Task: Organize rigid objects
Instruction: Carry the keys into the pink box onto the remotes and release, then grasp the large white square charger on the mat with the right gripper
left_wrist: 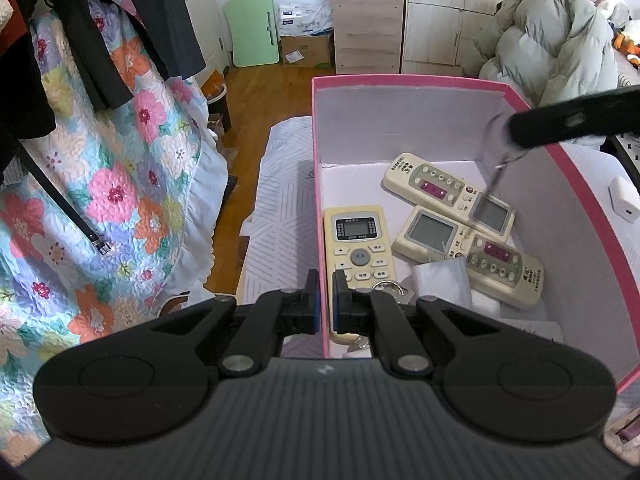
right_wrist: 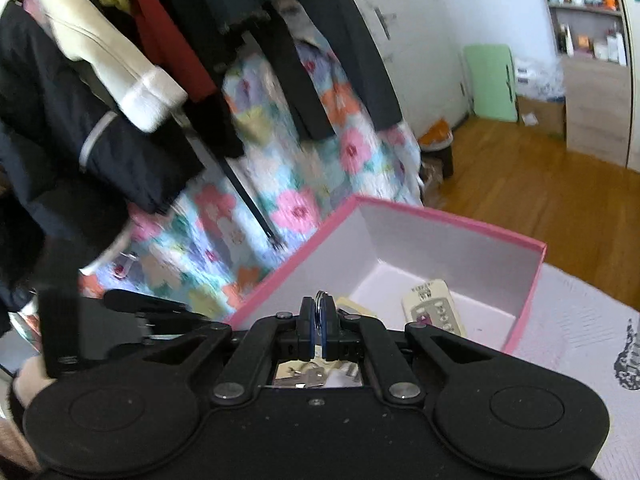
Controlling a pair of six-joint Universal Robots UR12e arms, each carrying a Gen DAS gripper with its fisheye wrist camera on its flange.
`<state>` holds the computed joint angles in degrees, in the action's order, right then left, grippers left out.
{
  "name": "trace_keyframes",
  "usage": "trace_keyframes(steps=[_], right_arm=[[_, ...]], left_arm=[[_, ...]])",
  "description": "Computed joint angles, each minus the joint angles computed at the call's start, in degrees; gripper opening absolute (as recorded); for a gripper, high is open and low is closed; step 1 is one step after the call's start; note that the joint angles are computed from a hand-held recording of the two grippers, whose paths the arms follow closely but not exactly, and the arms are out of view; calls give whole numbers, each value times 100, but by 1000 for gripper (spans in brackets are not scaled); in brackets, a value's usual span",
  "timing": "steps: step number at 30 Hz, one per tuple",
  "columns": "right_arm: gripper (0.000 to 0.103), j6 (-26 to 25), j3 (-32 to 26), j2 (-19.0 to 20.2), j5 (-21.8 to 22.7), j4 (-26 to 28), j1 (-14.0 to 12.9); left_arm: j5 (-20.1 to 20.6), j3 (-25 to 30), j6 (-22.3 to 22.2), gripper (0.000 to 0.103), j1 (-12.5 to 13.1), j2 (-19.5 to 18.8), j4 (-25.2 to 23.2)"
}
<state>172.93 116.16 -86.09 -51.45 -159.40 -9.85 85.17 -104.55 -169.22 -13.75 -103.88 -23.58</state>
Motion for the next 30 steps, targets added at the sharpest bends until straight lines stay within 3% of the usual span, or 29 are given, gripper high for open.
trace_keyframes(steps=[4,6,8,10,12,15,22,30], right_arm=[[5,99,-180,231,-573,123,165],[5,201,-224,281,-647,146,155],[7,294,-227,298,-788,55,162],[10,312,-180,268,-1209,-219,234],[10,294,-136,204,-1286,-293,235],[11,367,28,14,-1053,-379,88],[22,578,623,-672,-1156,-627,-398],[27,1078,1212,-1313,-1832,-326,-1048]], left_arm=[[-32,-7,-8,5,13,7,-5],[-53,-14,3,5,21,10,-4],[-44,-10,15,5,20,10,-13],[-30,-4,33,5,14,7,-22],[-21,-4,37,5,9,6,-19],[-15,-5,26,5,1,10,-22],[28,-21,46,5,-9,15,7],[49,-16,-12,5,-16,16,4]])
